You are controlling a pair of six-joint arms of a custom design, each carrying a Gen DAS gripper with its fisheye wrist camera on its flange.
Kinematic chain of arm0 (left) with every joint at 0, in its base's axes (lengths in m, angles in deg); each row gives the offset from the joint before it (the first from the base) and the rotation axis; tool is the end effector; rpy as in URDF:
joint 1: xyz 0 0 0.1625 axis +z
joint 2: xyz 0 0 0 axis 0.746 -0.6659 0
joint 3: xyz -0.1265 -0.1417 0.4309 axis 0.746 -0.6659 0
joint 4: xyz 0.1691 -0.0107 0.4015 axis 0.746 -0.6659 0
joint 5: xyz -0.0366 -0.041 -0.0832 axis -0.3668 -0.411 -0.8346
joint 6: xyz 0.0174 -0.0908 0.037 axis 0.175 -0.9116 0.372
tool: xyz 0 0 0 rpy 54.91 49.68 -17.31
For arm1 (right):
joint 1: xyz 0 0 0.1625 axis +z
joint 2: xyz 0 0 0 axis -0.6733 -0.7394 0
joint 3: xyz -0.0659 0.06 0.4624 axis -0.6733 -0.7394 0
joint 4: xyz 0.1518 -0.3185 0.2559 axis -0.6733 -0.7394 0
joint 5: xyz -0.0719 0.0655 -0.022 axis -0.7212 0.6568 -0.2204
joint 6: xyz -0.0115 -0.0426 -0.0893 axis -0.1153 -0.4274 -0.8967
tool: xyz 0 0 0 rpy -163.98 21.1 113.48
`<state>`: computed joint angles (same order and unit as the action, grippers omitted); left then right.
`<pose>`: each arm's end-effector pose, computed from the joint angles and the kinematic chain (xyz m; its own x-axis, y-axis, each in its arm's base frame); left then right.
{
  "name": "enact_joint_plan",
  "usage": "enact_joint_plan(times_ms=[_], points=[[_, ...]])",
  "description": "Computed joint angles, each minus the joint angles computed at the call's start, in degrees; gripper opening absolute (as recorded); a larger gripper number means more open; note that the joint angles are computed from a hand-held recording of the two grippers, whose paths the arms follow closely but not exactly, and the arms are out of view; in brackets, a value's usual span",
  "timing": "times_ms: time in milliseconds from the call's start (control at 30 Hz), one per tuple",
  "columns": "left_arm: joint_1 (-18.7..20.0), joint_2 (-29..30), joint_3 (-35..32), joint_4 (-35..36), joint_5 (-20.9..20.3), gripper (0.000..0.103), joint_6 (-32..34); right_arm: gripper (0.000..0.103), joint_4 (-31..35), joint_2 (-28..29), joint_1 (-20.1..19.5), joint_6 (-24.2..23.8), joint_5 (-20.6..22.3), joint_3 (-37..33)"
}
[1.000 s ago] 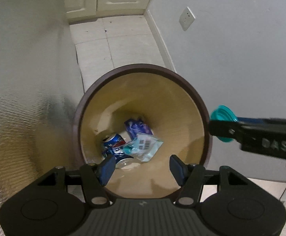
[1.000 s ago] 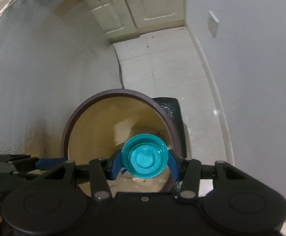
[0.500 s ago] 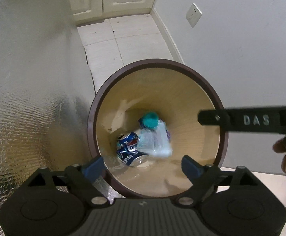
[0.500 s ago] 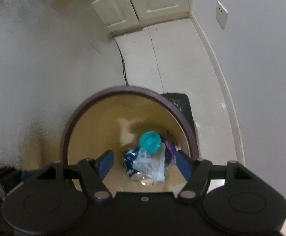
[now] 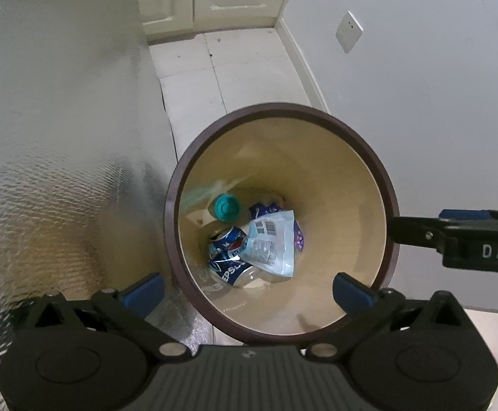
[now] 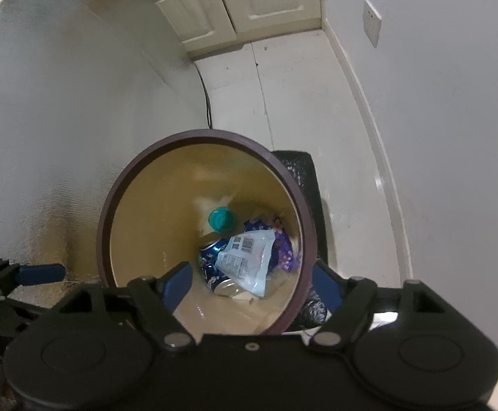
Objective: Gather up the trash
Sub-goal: 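Move both tools back from the wastebasket toward the table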
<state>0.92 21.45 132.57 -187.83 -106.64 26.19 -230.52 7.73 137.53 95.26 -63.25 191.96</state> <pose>-0.2989 -0.6161 0.0578 -0.6023 0.6776 -0.4220 0.5714 0.7351 0.3648 0.1134 -0.4820 0.2162 -0.7197 0.5835 0.3762 0.3134 0.7566 -0.5739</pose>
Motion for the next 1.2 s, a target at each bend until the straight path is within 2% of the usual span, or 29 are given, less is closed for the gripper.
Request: enact_joint_plan(times_ms=[200, 300, 433, 833, 1200], points=[[-0.7, -1.5, 0.5, -0.4, 0.2, 0.103, -0.7, 0.087, 0.7, -1.5, 2.1, -0.3, -2.0, 0.1], [-1.2, -2.3, 1.0, -0.9, 0.2, 0.103, -1.1, 0.097, 1.4, -2.1, 3.4, -0.5, -3.2, 0.2], [-1.8, -3.6, 1.8, -1.3, 0.4, 0.103, -2.0, 0.103, 2.6, -2.7, 5.1, -0.6, -5.2, 0.4], [-3.5, -8.1, 4.2, -2.1, 0.5, 0.103, -4.3, 0.103, 8.4, -5.6, 10.3, 4.2, -8.7, 1.2], [-5.6, -12.6, 6.7, -2.4, -0.7, 0.103, -3.4, 0.103, 17.6, -8.5, 15.6, 12.9, -12.5, 1.3]])
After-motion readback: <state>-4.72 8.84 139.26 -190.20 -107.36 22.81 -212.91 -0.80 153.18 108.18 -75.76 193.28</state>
